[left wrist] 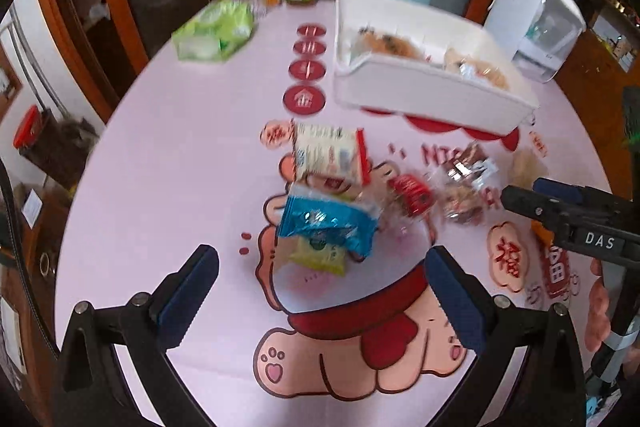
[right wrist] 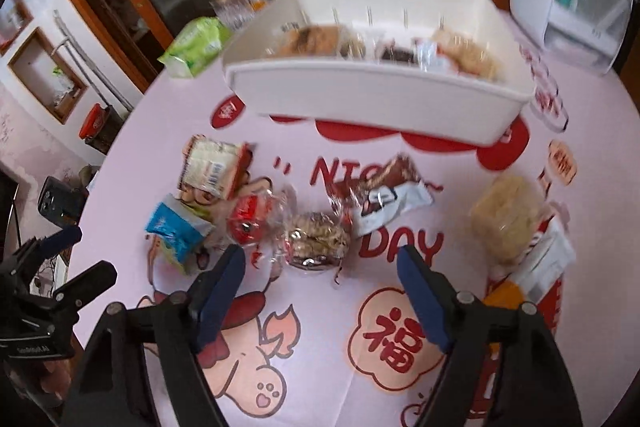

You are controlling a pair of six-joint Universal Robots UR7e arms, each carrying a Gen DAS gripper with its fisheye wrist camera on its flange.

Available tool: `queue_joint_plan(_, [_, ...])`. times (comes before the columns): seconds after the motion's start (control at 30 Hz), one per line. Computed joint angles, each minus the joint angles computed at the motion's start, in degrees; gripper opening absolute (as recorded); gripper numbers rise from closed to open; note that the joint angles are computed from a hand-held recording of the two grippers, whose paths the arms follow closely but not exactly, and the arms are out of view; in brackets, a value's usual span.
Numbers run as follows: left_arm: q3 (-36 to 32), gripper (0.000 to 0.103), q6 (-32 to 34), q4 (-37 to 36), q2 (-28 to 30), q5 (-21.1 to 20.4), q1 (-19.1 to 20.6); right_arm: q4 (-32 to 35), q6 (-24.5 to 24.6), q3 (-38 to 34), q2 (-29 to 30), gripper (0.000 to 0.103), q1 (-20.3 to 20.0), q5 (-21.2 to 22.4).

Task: Organize snacks
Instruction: 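Grasp the blue-foil packet with the left tool while the right tool grasps the clear nut bag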

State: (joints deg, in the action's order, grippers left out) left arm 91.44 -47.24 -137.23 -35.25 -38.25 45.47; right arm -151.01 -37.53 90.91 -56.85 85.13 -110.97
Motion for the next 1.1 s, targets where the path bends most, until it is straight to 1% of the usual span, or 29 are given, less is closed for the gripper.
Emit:
queue_joint_plan(0.07, [-0.58,0.103,0.33,-0.27,0.68,-1.13,1.27,0.73,0.82,-0.86,1.21,0.079,-0.32,-0.70])
queue_joint_plan(0.2, [-1.70,0.103,1.89,-3.11,1.95,-4.48,3.89,-0.11,0.47,-1.95,3.55,0.079,-0.27,-3.07])
queue_joint_plan(0.3, [-3.06,0.103,2.62,-3.33,2.99,-5.38,5.18,0.01,0.73,-3.55,5.53,0.078,-0.21,-4.46])
queue_joint_plan(0.43, [-5.24,0.103,4.01,-3.10,4.38,-6.46,6.59,1.59,1.78,-5.45,7.55,0.070,-0.31,-5.67])
queue_joint_plan(0.57, [-7.41,0.103,4.92,-2.01,5.58,-7.26,7.57,2.50,2.73,-6.04,8.26,0.064,-0.71,-5.02])
queue_joint_plan(0.6, [-7.95,0.103,5.09,-1.81,5.94,-7.24,7.78,2.84,2.64,-6.12,8.21,0.058,-0.84,-4.42])
queue_joint_plan(0.63, [-8.58,0.103,5.17,-1.37,6.34,-7.05,7.95,3.65,2.72,-6.32,8.18,0.054,-0.87,-3.89])
queue_joint_plan(0.8, [-10.46,0.103,6.13,0.40,7.44,-6.86,8.40,4.80,3.04,-6.89,8.25,0.054,-0.66,-4.11])
queue_joint_plan(0.9, [-12.06,0.103,5.37,3.60,8.15,-6.44,8.64,4.70,3.03,-6.88,8.32,0.054,-0.61,-4.09])
queue_joint_plan(1.0, [-12.61,0.102,4.67,4.63,8.32,-6.20,8.92,4.08,2.59,-6.65,8.32,0.054,-0.47,-4.58])
queue_joint_plan(1.07, [-12.59,0.098,5.05,4.55,8.19,-6.60,9.08,3.69,2.71,-6.58,8.45,0.054,-0.35,-4.97])
queue_joint_plan(1.1, [-12.67,0.093,5.29,4.52,8.23,-6.92,9.15,4.14,2.96,-6.70,8.52,0.054,-0.39,-4.91])
